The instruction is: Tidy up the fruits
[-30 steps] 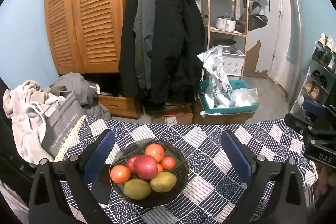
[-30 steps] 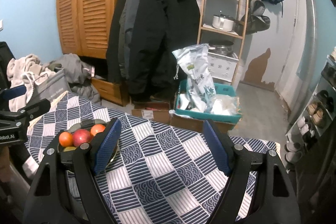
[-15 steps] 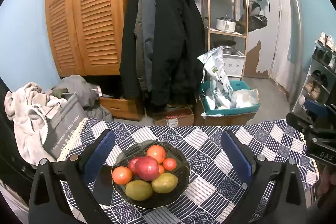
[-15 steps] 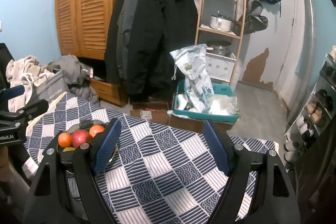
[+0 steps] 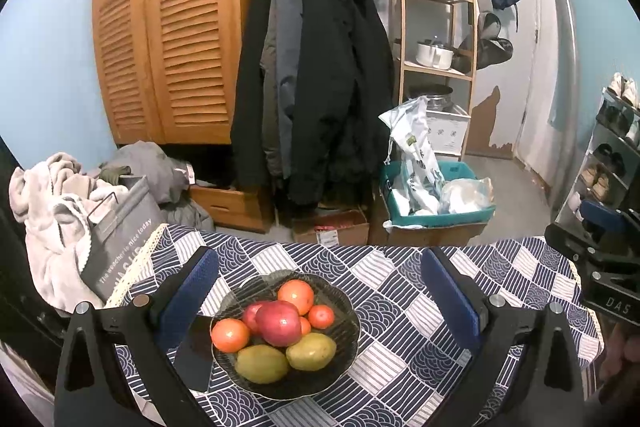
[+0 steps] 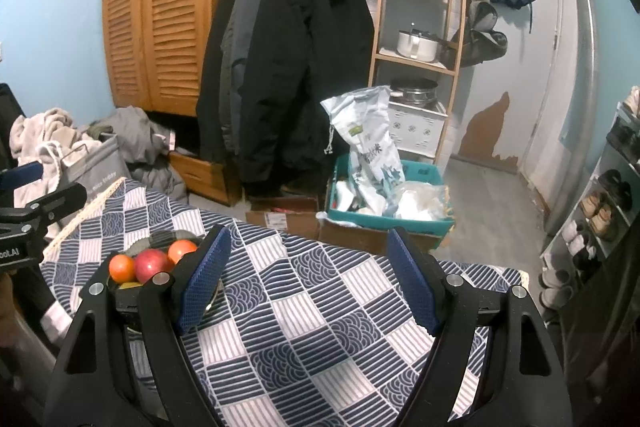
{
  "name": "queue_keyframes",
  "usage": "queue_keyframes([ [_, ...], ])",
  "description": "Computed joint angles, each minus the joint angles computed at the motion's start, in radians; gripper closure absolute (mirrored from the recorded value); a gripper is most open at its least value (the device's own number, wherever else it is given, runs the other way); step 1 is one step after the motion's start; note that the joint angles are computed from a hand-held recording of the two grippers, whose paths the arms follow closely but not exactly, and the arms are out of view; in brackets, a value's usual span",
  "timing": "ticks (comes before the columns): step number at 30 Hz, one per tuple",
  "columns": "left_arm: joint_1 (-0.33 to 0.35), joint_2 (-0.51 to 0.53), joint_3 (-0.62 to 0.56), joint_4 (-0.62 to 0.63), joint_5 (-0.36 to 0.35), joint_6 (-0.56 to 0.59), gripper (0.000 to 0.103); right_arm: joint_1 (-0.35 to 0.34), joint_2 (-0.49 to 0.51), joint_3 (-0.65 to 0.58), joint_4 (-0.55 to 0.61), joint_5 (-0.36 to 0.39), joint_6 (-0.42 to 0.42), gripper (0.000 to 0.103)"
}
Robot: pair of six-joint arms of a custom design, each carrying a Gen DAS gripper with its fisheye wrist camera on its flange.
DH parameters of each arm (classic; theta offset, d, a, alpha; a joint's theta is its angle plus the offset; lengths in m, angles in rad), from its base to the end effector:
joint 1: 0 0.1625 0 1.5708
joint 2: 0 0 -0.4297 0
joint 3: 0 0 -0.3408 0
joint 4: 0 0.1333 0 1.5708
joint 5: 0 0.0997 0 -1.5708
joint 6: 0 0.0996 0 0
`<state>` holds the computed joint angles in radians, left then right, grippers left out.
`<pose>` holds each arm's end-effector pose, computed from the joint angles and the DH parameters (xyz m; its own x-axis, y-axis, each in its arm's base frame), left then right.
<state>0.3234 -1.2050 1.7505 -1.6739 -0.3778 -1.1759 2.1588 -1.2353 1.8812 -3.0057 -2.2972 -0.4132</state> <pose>-0.4207 -0.3792 0.3111 -0.6909 -0.0819 -0.7183 0.5697 0.5500 -0.6106 0.3536 -0.4093 0.3814 -0.6522 -0.2560 0.7135 -0.7127 0.5279 -0.4620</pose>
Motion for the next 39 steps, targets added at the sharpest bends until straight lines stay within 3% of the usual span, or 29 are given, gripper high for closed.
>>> queue_keyframes([
  [39, -0.017, 0.017, -0.022, 0.086, 0.006, -0.088, 0.001, 0.002, 0.0, 0.0, -0.003, -0.001, -0.002, 0.024],
])
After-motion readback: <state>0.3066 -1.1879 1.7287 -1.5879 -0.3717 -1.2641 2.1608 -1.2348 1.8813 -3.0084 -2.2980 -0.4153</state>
